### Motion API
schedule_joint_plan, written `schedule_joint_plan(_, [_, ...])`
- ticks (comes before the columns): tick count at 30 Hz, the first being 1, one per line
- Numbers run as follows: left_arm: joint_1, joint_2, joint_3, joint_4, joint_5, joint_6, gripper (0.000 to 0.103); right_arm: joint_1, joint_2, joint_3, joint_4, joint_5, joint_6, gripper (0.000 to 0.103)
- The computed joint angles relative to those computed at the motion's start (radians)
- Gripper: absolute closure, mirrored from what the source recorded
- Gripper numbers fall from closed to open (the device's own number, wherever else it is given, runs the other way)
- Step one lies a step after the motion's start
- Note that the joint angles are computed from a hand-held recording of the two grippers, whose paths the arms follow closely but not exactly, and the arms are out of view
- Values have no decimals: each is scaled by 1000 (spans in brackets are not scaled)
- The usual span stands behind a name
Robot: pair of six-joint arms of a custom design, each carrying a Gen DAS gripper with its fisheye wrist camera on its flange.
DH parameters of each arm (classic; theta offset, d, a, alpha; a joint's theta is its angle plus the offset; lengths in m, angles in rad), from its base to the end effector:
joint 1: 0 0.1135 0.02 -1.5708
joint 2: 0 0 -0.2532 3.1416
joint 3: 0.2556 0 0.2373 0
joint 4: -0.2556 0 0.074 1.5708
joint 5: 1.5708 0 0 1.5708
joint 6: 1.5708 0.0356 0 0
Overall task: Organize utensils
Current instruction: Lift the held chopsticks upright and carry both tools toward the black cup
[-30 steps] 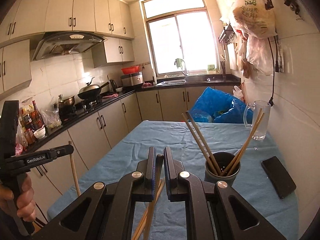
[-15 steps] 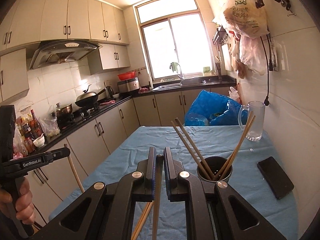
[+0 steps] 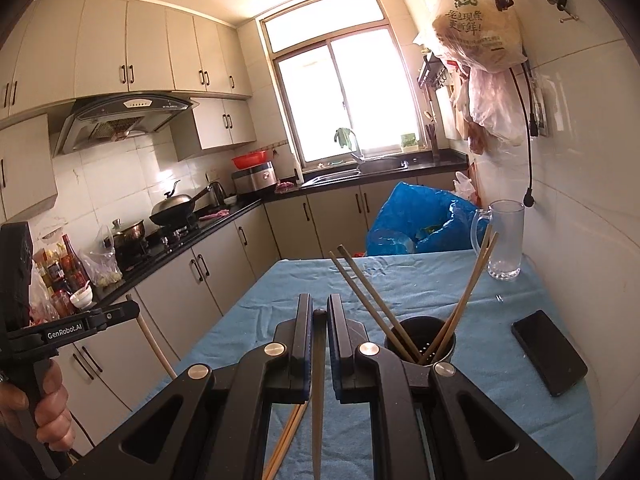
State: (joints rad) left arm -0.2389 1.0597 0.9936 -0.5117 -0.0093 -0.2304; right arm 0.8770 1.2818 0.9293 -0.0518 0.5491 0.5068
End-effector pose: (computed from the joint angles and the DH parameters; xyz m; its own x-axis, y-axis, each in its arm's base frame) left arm 0.2148 -0.0520 0.3192 -0.5690 -0.0965 -0.8167 0.1018 0.9772 -0.1863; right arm 0.1933 0.2034 0.2922 -0.3893 0.1794 -0.9035 -0.1830 0.9462 0.2668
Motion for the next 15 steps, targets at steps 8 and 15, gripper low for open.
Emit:
schedule_joint_plan(8, [-15,8,31,-15,-2,2,97,-10,-37,-19,-1,4,5,95])
schedule_joint_plan(15, [-61,35,69,-28,-23,-8,97,-10,-73,-33,-2,18,5,95])
